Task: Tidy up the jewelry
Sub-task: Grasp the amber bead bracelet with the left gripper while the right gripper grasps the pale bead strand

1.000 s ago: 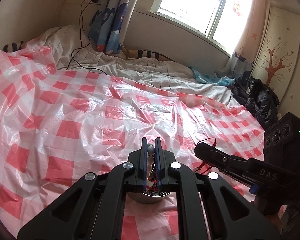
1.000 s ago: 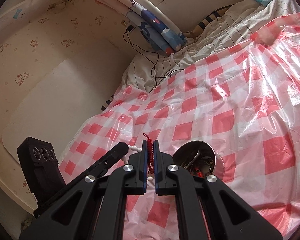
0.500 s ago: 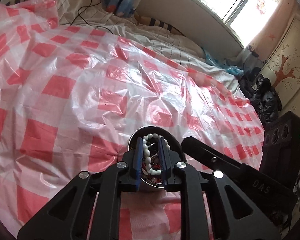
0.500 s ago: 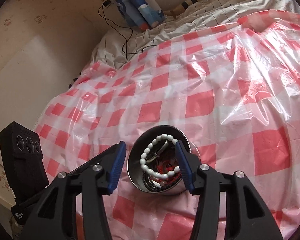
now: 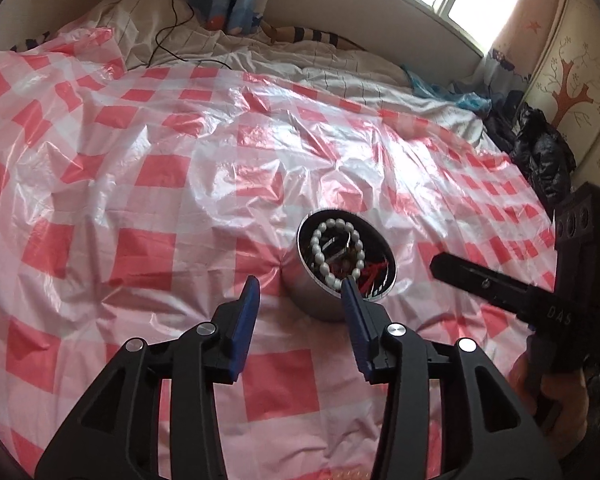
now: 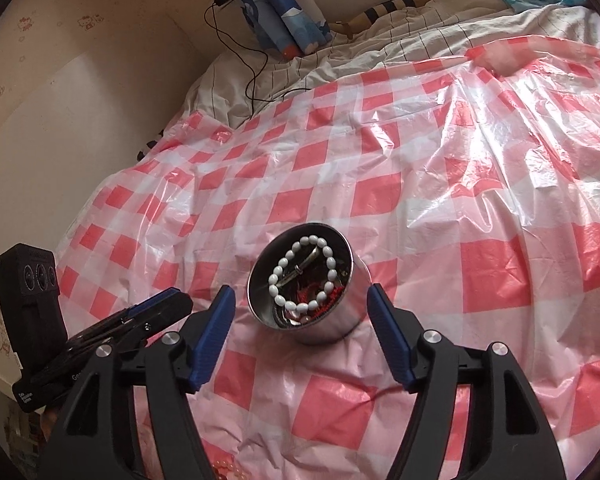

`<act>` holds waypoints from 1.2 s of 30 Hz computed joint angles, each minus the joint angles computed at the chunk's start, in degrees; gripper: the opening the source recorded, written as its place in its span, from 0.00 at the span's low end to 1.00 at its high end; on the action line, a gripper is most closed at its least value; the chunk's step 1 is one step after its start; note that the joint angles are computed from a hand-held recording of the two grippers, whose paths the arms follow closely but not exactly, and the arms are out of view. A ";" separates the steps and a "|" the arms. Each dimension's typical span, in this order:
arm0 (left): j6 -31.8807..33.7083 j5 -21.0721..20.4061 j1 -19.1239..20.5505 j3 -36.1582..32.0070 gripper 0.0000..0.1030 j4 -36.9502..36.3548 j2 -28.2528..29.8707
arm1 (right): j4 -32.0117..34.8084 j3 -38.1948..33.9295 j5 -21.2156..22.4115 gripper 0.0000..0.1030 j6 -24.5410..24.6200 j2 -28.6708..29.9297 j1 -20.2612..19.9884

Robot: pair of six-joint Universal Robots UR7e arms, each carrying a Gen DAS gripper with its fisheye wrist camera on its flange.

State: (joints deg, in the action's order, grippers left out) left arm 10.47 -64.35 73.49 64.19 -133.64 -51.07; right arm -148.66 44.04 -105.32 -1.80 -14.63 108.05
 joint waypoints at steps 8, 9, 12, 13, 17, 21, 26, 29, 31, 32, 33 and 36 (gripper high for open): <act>5.70 -0.50 -0.19 5.77 0.39 13.39 -5.72 | 0.75 8.40 1.27 0.69 1.00 -5.17 -0.58; 6.78 -0.69 -0.20 6.80 0.39 14.44 -6.75 | 2.00 8.67 2.11 0.69 0.77 -5.42 -0.54; 9.71 -0.83 -0.08 9.19 0.39 18.07 -9.31 | 6.53 8.78 0.20 0.69 -4.47 -5.14 1.12; 10.51 -0.54 -0.01 10.28 0.39 18.84 -10.18 | 6.96 9.30 -1.40 0.69 -6.79 -4.97 1.97; 11.36 0.41 -0.06 14.68 0.39 18.64 -12.52 | 7.26 12.58 -7.32 0.69 -12.98 -4.49 4.67; 11.90 2.42 -1.11 19.27 0.39 16.52 -14.30 | 4.37 16.56 -12.91 0.69 -15.60 -4.78 6.35; 12.62 2.81 -1.39 22.59 0.18 16.34 -16.04 | 2.15 20.97 -13.69 0.69 -14.45 -6.75 6.66; 12.41 1.15 -1.25 21.98 0.10 18.61 -17.09 | 1.63 21.61 -14.46 0.69 -14.98 -6.78 7.18; 12.06 0.47 -1.10 21.61 0.10 18.77 -17.79 | 1.88 21.47 -14.58 0.69 -15.22 -6.43 7.43; 11.56 0.48 -1.07 21.40 0.10 18.49 -18.04 | 2.15 21.12 -15.05 0.69 -15.45 -6.02 7.59; 11.14 0.70 -1.02 21.25 0.10 17.93 -18.30 | 2.30 20.81 -15.78 0.69 -15.80 -5.59 7.78; 9.12 1.38 -0.55 20.15 0.10 15.50 -18.79 | 2.53 20.25 -16.28 0.68 -15.89 -4.62 7.96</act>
State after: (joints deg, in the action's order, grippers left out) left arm 19.59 -62.96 72.94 84.34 -118.14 -69.87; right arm -146.12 64.29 -121.60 -17.69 -19.26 116.01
